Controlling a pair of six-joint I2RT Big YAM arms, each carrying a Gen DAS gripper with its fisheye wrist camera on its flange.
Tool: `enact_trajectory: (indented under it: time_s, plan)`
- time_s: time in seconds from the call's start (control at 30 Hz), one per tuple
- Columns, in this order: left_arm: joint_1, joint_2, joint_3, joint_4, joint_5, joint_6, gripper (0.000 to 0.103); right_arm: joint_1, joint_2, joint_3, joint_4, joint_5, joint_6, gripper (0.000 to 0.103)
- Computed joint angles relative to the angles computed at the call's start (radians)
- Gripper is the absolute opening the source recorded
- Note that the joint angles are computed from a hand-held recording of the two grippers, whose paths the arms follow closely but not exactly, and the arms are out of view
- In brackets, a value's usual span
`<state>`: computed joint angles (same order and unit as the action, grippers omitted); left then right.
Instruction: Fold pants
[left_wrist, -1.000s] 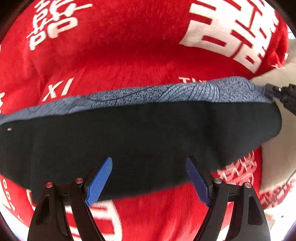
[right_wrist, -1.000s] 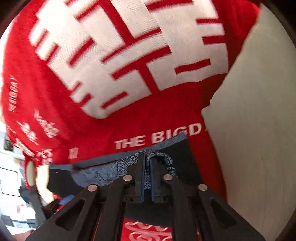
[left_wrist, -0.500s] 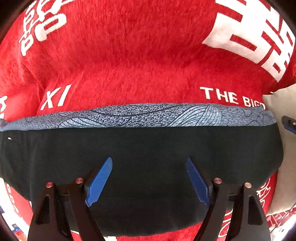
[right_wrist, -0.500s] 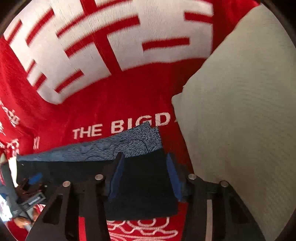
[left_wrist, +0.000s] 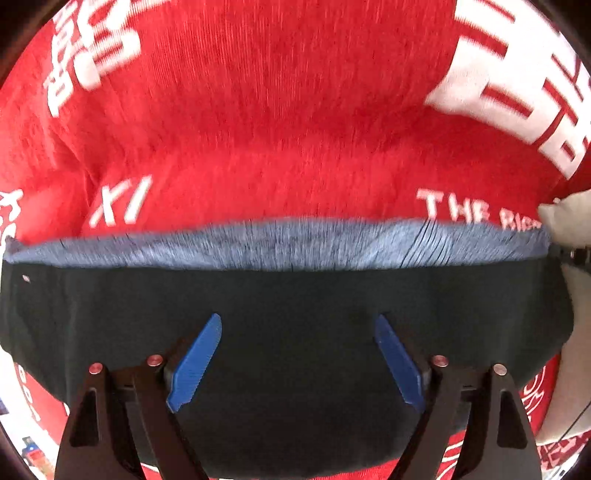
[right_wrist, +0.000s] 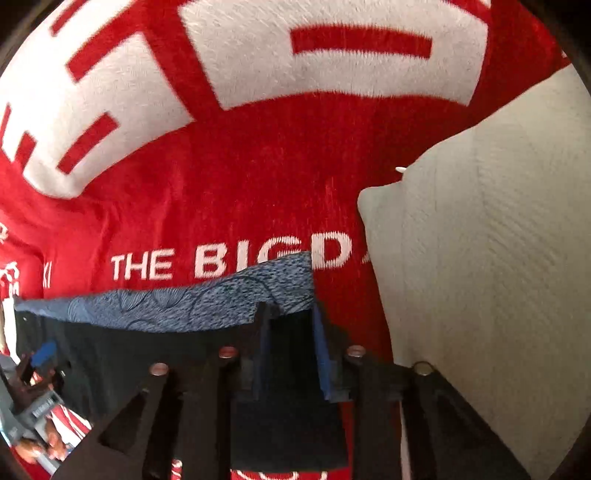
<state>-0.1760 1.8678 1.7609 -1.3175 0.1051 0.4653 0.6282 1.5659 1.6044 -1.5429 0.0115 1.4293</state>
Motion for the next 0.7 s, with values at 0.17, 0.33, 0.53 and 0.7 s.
enact_trajectory:
  time_s: [0.17,0.33,0.53,0.7]
  plan:
    - [-0.015,0.057,0.065,0.008,-0.008,-0.034,0.086,0.073,0.020,0.099,-0.004,0.126,0.036,0.039]
    - [-0.026,0.109,0.057,0.101,-0.039,-0.083,0.103,0.075,0.094,0.080,-0.003,0.081,-0.043,0.036]
    - [-0.004,0.178,0.172,0.042,-0.046,-0.084,0.103,0.084,0.082,0.033,0.025,0.167,-0.056,0.037]
    - [0.084,0.153,0.201,0.042,-0.081,-0.041,0.103,0.125,0.128,0.156,-0.069,0.162,0.025,0.053]
